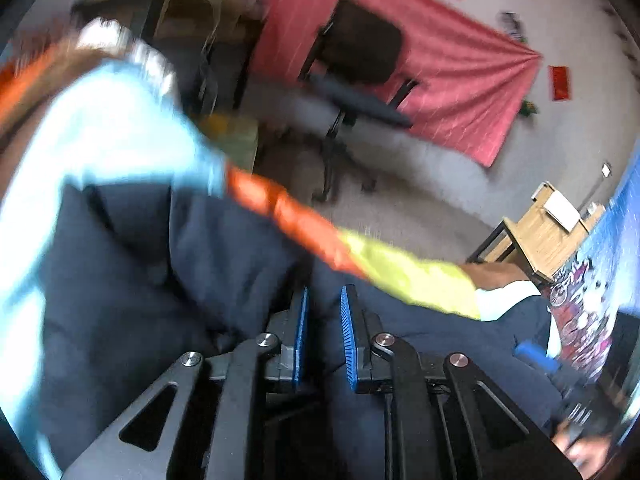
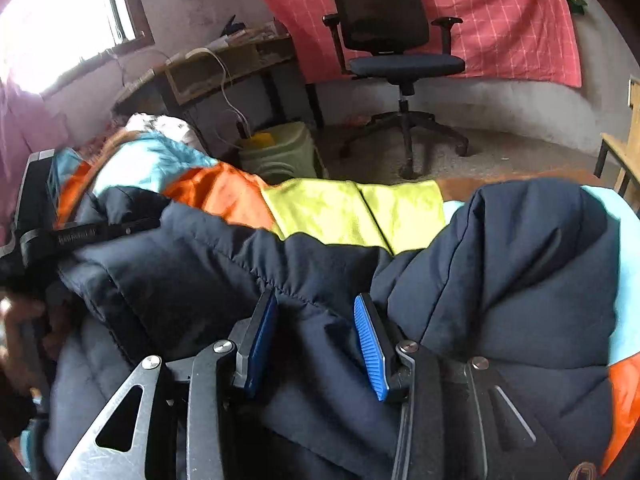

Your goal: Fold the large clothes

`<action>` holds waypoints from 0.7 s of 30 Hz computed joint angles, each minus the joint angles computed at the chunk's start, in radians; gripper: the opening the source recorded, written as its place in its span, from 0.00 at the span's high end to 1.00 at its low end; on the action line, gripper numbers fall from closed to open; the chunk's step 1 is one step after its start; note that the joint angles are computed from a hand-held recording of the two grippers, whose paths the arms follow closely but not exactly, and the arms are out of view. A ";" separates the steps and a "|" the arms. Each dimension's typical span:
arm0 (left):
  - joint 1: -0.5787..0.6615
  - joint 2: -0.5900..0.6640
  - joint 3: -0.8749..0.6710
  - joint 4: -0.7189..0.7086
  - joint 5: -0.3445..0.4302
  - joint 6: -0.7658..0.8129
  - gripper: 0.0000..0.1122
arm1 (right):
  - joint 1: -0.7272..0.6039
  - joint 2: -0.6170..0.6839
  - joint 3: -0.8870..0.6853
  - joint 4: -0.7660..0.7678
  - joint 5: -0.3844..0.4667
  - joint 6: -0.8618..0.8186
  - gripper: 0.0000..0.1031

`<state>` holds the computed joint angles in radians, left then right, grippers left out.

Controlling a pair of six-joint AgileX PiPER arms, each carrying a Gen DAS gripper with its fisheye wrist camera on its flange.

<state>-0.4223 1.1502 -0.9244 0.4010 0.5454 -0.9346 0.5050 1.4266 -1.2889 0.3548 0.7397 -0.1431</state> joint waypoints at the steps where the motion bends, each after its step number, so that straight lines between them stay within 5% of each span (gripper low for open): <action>1: -0.029 -0.007 -0.010 0.060 0.008 -0.033 0.87 | -0.001 -0.004 -0.023 -0.024 0.005 0.000 0.63; 5: -0.006 0.110 -0.165 0.063 0.187 0.011 0.87 | 0.012 0.091 -0.223 -0.198 0.049 0.036 0.62; 8: 0.105 0.134 -0.154 -0.075 0.181 0.081 0.89 | -0.019 0.216 -0.346 -0.283 0.155 0.155 0.62; 10: 0.134 0.117 -0.110 -0.121 0.149 0.106 0.91 | -0.057 0.237 -0.319 -0.301 0.167 0.186 0.72; 14: 0.159 0.117 -0.054 -0.164 0.101 0.118 0.92 | -0.205 0.196 -0.138 -0.019 0.081 0.058 0.82; 18: 0.128 0.122 -0.083 -0.088 0.138 0.063 0.92 | -0.224 0.230 -0.158 0.008 0.129 0.055 0.85; 21: 0.055 -0.005 -0.048 0.014 0.047 -0.004 0.91 | -0.194 0.183 -0.190 -0.077 0.157 0.101 0.85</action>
<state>-0.3670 1.1453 -0.9721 0.4150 0.5929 -0.9381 0.3110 1.6096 -1.4789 0.2777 0.8966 -0.0424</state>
